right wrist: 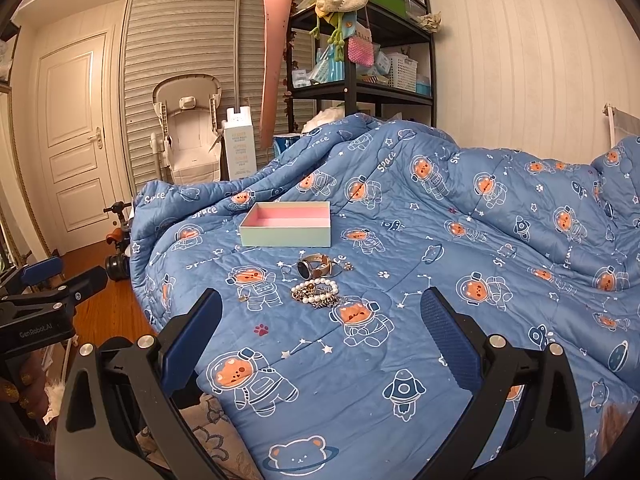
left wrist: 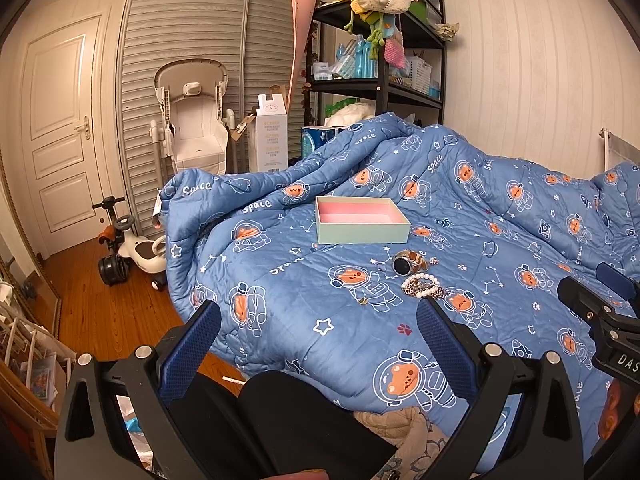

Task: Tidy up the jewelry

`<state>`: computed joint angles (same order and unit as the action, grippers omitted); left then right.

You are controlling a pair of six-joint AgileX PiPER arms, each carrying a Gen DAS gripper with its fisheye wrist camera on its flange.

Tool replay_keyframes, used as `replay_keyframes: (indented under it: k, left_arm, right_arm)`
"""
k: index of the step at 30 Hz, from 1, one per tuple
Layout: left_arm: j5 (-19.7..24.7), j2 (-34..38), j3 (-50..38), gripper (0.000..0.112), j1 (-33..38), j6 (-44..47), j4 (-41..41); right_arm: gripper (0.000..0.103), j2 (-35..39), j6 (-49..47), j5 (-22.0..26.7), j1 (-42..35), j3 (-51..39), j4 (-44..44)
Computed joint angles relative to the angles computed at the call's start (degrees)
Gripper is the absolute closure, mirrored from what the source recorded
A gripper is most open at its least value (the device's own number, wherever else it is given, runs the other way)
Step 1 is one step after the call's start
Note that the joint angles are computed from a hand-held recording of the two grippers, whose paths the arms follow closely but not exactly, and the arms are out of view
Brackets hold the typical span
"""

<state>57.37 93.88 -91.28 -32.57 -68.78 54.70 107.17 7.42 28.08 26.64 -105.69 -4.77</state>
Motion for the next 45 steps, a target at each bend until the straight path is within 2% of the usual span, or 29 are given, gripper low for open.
replay_keyframes:
  k: [45]
  left_arm:
    - [-0.1,0.1,0.2,0.016,0.0,-0.1,0.0]
  right_arm:
    - [0.005,-0.3,-1.1,-0.1,-0.2,0.9,1.3]
